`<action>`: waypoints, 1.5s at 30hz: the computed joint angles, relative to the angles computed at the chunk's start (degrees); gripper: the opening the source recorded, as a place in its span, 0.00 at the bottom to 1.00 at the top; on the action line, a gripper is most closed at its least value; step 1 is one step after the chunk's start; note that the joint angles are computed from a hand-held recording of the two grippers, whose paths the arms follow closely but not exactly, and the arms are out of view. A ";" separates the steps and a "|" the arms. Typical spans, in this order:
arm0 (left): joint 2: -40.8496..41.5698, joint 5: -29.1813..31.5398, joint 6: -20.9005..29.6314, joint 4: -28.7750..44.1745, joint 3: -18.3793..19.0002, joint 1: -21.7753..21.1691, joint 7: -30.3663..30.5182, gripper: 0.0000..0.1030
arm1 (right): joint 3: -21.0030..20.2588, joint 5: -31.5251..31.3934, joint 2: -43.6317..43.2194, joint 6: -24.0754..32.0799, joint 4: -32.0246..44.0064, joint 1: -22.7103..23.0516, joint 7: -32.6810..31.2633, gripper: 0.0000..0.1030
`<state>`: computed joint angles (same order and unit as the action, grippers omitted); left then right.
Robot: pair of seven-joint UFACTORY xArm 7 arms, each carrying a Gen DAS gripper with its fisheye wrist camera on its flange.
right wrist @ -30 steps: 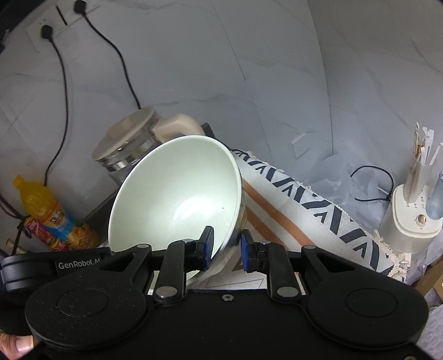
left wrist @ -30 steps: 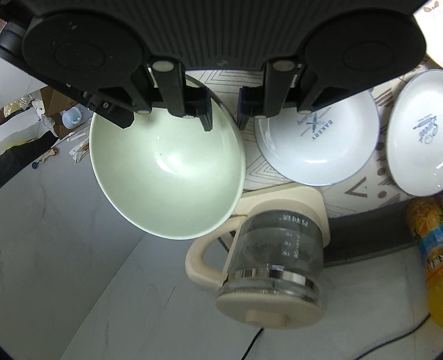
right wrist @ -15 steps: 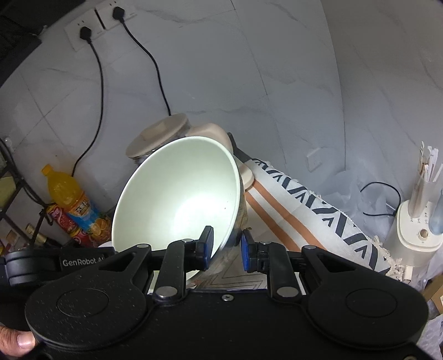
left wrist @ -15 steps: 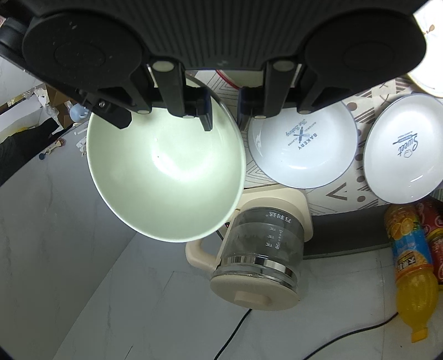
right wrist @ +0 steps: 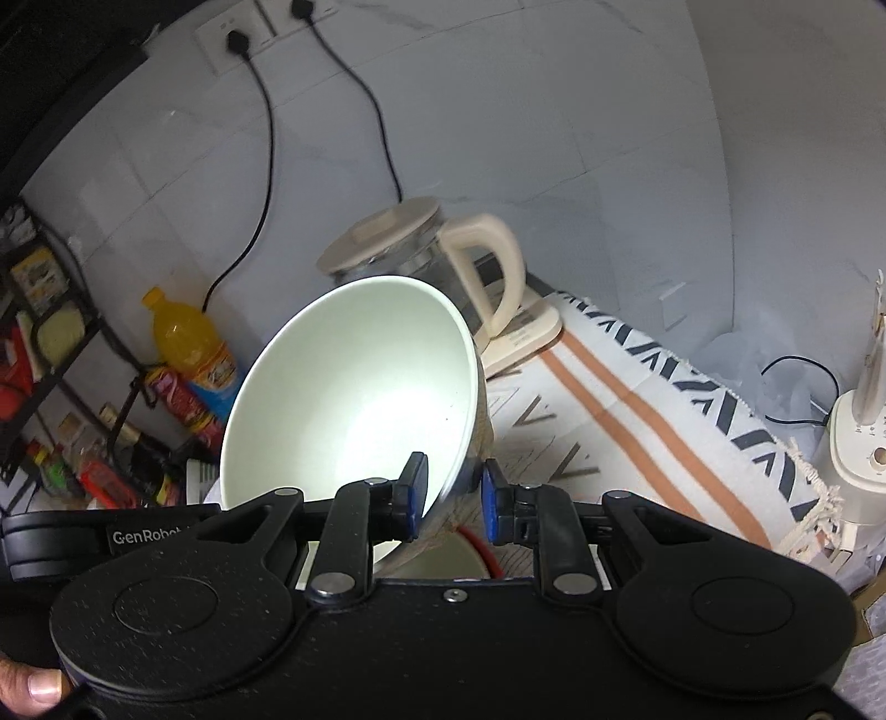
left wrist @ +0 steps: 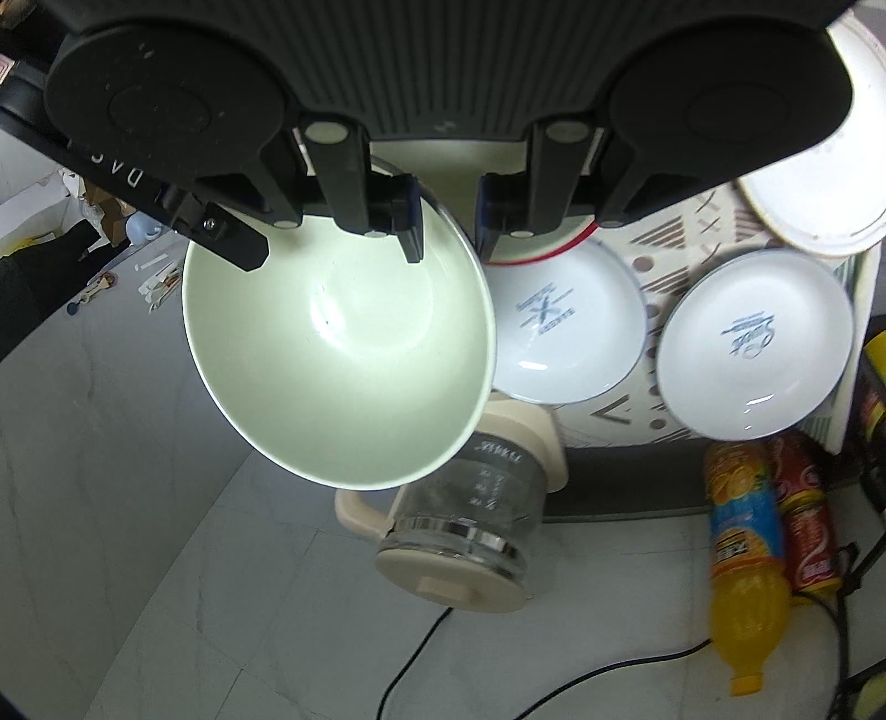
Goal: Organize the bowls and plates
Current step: 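Lower the small bowl into the stacked bowls and open both grippers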
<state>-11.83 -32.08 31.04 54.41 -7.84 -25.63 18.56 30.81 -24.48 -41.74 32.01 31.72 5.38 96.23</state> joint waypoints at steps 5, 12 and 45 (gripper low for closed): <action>-3.12 -0.30 0.69 -3.50 1.20 0.46 0.56 0.16 | 1.42 0.26 0.99 -0.15 0.60 1.10 0.89 0.20; -6.96 -0.68 1.90 -8.00 2.81 0.61 1.02 0.17 | 1.98 1.03 2.25 0.87 1.33 3.52 1.83 0.19; -1.56 2.79 7.05 -7.17 1.76 3.54 -2.25 0.20 | -4.14 2.19 13.36 2.70 3.23 10.54 1.43 0.16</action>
<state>-13.39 -29.29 38.09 47.24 -6.09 -22.09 16.31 26.67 -22.29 -28.38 34.71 34.94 15.92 97.65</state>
